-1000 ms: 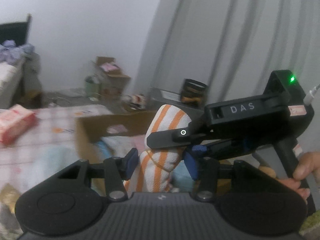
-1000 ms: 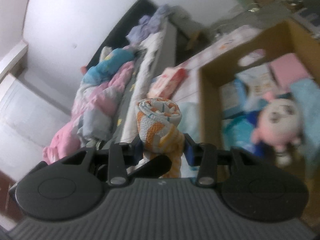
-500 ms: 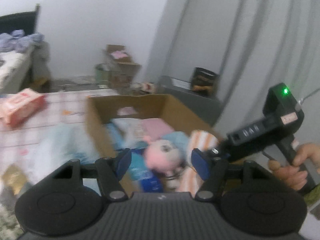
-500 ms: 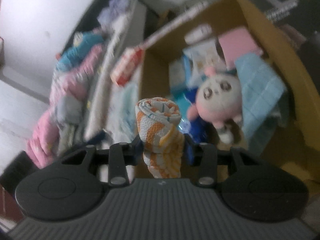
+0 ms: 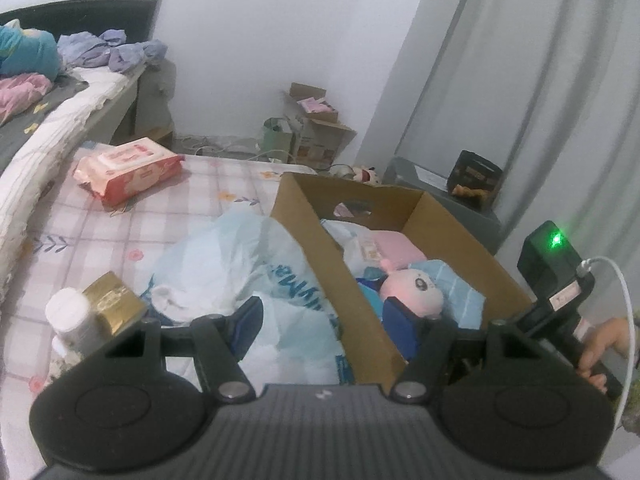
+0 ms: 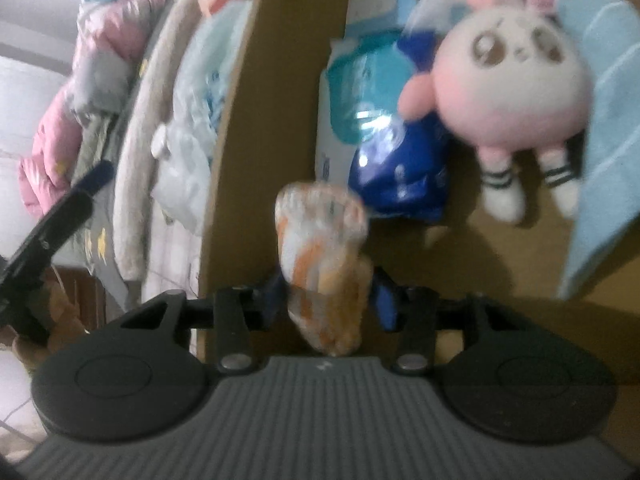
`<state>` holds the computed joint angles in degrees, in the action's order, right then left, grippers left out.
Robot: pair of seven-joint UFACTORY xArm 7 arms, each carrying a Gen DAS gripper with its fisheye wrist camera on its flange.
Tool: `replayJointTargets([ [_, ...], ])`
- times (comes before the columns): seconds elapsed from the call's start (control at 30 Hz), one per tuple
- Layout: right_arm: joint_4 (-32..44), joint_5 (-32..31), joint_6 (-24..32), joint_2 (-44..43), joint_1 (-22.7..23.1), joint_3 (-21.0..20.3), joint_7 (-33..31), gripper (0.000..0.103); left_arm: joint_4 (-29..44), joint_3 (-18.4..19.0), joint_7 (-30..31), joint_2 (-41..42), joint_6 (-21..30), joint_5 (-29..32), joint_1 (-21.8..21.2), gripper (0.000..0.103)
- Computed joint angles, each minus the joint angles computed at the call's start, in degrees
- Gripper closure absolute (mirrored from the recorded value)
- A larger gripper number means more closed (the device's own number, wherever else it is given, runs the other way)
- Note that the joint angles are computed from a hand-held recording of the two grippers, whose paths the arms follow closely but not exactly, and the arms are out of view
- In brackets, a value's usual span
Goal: Organize soft objects
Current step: 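Lift the rolled sock with the right gripper and carry it into the box, then lower the sock into the box and open the right gripper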
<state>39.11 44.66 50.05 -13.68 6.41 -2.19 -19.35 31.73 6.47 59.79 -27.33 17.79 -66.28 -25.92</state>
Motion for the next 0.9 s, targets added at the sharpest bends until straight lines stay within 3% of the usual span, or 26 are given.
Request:
replayJointTargets([
  [0.27, -1.98, -1.26, -6.52, -3.76, 0.30, 0.44, 2.75, 0.051, -2.60, 1.70, -0.40, -2.58, 0.25, 1.46, 0.50, 0.036],
  [0.47, -1.25, 0.45, -7.61, -0.21, 2.22, 0.38, 2.88, 0.051, -3.29, 3.01, -0.51, -3.63, 1.33, 1.66, 1.02, 0.036],
  [0.63, -2.20, 4.82, -9.24, 1.17, 3.17, 0.89, 0.69, 0.063, -3.32, 3.71, 0.04, -3.97, 2.41, 1.22, 1.49, 0.036],
  [0.9, -6.99, 3.51, -11.21, -9.18, 1.95, -0.80, 3.00, 0.066, -3.21, 3.61, 1.15, -3.94, 4.29, 0.01, 2.55, 0.036],
])
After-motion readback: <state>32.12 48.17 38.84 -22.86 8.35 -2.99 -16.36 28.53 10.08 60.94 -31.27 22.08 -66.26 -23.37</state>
